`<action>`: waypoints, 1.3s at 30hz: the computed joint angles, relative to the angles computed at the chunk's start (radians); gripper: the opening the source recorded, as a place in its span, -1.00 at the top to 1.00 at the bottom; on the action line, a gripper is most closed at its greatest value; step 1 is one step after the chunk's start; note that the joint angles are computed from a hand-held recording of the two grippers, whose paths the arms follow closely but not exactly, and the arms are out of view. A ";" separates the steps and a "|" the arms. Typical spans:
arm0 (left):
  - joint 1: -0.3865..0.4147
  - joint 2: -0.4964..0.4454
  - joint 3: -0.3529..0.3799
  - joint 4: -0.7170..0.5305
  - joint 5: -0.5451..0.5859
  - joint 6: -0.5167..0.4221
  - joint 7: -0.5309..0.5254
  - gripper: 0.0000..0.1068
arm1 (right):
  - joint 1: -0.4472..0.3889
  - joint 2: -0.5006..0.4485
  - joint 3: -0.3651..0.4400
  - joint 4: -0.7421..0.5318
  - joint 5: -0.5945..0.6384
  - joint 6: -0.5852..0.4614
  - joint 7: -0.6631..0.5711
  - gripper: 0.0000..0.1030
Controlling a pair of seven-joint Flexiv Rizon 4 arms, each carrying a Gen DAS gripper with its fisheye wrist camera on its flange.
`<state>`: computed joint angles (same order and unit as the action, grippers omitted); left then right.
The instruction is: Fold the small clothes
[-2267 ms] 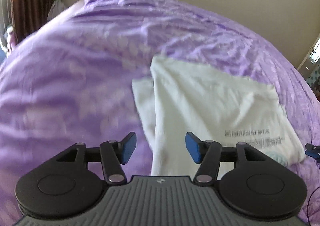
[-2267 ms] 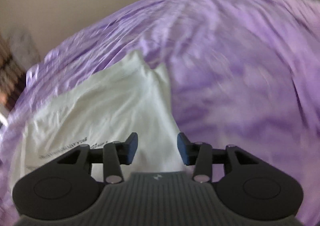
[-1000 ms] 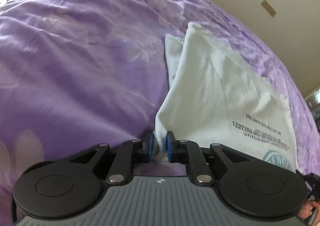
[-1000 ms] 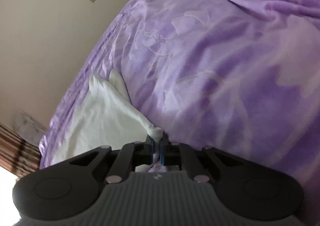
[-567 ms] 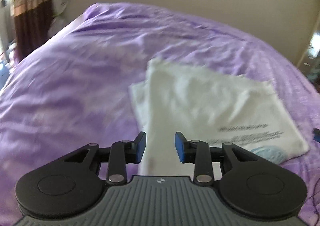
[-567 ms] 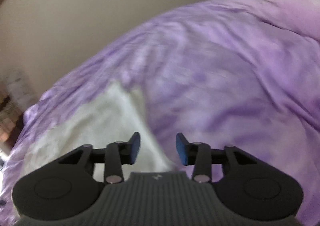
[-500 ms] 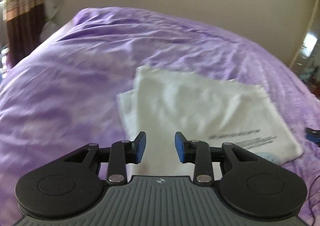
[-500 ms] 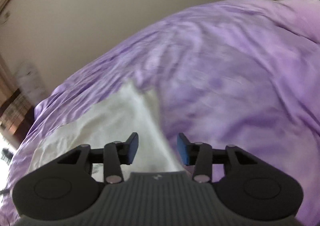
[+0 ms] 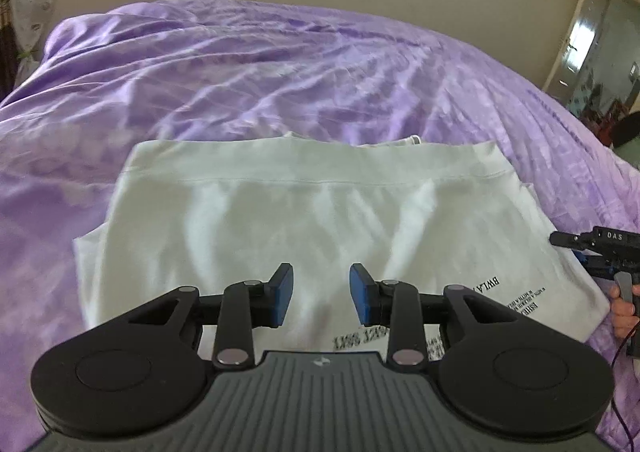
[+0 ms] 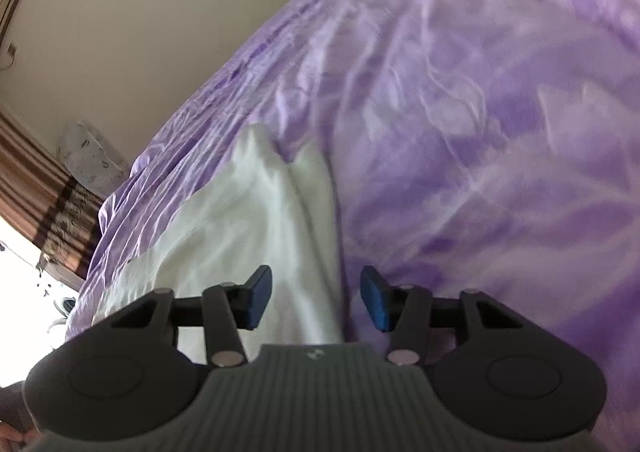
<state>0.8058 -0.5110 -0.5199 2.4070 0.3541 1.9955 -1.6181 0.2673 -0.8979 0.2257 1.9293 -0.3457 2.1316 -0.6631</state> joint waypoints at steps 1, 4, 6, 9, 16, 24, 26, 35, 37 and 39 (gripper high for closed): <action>-0.014 -0.008 0.008 -0.014 -0.005 -0.009 0.006 0.28 | -0.035 -0.023 0.029 -0.017 -0.038 0.006 0.011 0.24; -0.034 -0.045 0.001 -0.061 -0.021 -0.048 0.034 0.28 | -0.127 -0.089 0.103 -0.066 -0.164 0.023 0.063 0.62; -0.062 -0.059 0.005 -0.090 -0.045 -0.070 0.064 0.29 | -0.122 -0.086 0.090 -0.071 -0.190 0.024 0.077 0.82; -0.103 -0.078 0.003 -0.146 -0.072 -0.113 0.137 0.29 | -0.055 -0.009 0.025 -0.043 -0.160 -0.006 0.047 0.91; -0.351 -0.119 0.173 -0.314 -0.221 -0.204 0.263 0.37 | 0.058 0.141 -0.038 -0.029 -0.093 -0.155 -0.062 0.94; -0.598 -0.172 0.389 -0.455 -0.415 -0.271 0.309 0.46 | 0.097 0.229 -0.031 -0.011 -0.013 -0.250 -0.152 0.94; -0.627 -0.151 0.414 -0.435 -0.430 -0.254 0.323 0.46 | 0.087 0.232 -0.016 -0.016 -0.001 -0.263 -0.165 0.94; -0.559 0.021 0.307 -0.262 -0.460 -0.379 0.471 0.76 | 0.175 0.256 -0.068 -0.030 0.089 -0.294 -0.193 0.94; -0.621 0.019 0.365 -0.261 -0.479 -0.386 0.467 0.79 | 0.202 0.266 -0.089 -0.027 0.109 -0.300 -0.196 0.94; -0.672 0.004 0.413 -0.278 -0.498 -0.408 0.461 0.82 | 0.218 0.274 -0.100 -0.024 0.122 -0.305 -0.201 0.94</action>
<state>0.1334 -0.5073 -0.1071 2.1293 -0.1444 1.5875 -1.1567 0.4853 -0.6236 0.1254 1.9049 -0.2234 1.8262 -0.8640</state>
